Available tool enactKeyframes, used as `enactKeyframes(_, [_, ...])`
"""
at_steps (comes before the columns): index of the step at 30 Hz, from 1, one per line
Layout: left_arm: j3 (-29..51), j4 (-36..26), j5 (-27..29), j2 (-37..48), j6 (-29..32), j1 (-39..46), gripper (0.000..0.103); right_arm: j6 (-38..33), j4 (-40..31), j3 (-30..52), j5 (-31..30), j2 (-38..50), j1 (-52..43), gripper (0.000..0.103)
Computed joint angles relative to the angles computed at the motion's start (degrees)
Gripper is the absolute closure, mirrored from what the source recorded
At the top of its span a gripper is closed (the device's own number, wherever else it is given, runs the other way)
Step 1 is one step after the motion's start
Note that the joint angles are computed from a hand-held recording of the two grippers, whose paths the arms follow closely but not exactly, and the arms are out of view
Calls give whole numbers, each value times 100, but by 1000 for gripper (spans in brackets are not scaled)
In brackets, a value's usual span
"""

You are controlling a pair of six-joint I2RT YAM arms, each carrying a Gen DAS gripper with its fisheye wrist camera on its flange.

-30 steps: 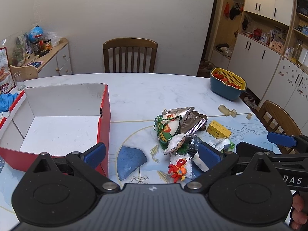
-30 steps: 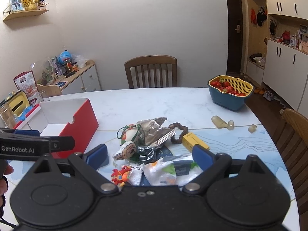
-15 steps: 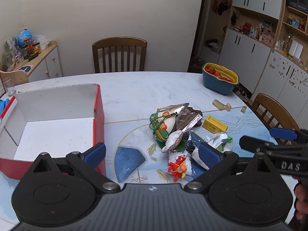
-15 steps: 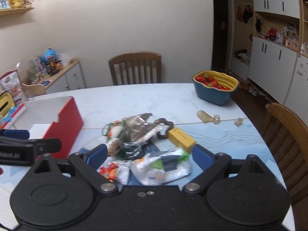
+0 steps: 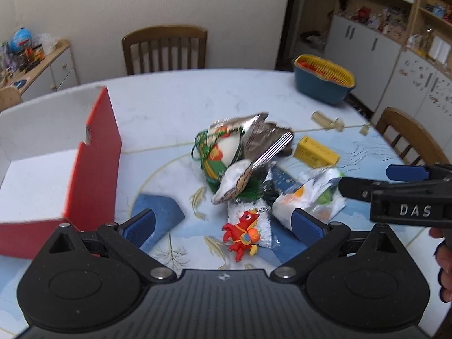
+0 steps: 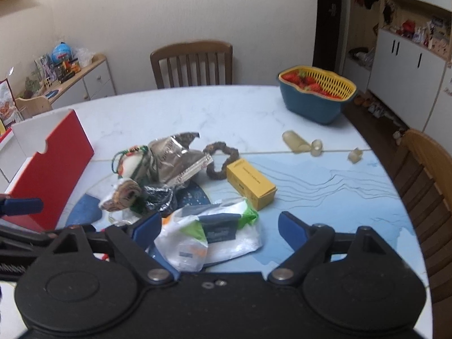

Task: Organize objects
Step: 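Move left gripper to red dragon toy while right gripper moves to white plastic pack, then close left gripper on red dragon toy while right gripper grasps white plastic pack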

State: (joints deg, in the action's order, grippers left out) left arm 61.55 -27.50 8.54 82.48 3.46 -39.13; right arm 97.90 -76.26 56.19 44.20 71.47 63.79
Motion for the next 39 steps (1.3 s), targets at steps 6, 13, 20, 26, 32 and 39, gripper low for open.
enactKeyframes(6, [-189,434,-352,367,-424,-261,1,-1117,1157,-743,-505,-655,-784,19])
enactKeyframes(13, [-338,708,-657,533,-582,-473,2,-1932,2051,-1215,-1040,-1084,-1545,24])
enactKeyframes(20, [-407,778,-730,612,-718,-569,14,-2282,2492,-1461,-1360,-1320,-1836,33])
enactKeyframes(26, [-367,705,-701,662,-862,-588,34,-2459,2734,-1564,-1445,-1354,-1791,54])
enactKeyframes(32, [-305,621,-543,709,-927,-532,56,-2456,2711,-1578,-1412,-1473,-1570,84])
enactKeyframes(39, [-227,524,-446,732,-947,-510,65,-2303,2300,-1442,-1111,-1408,-1143,95])
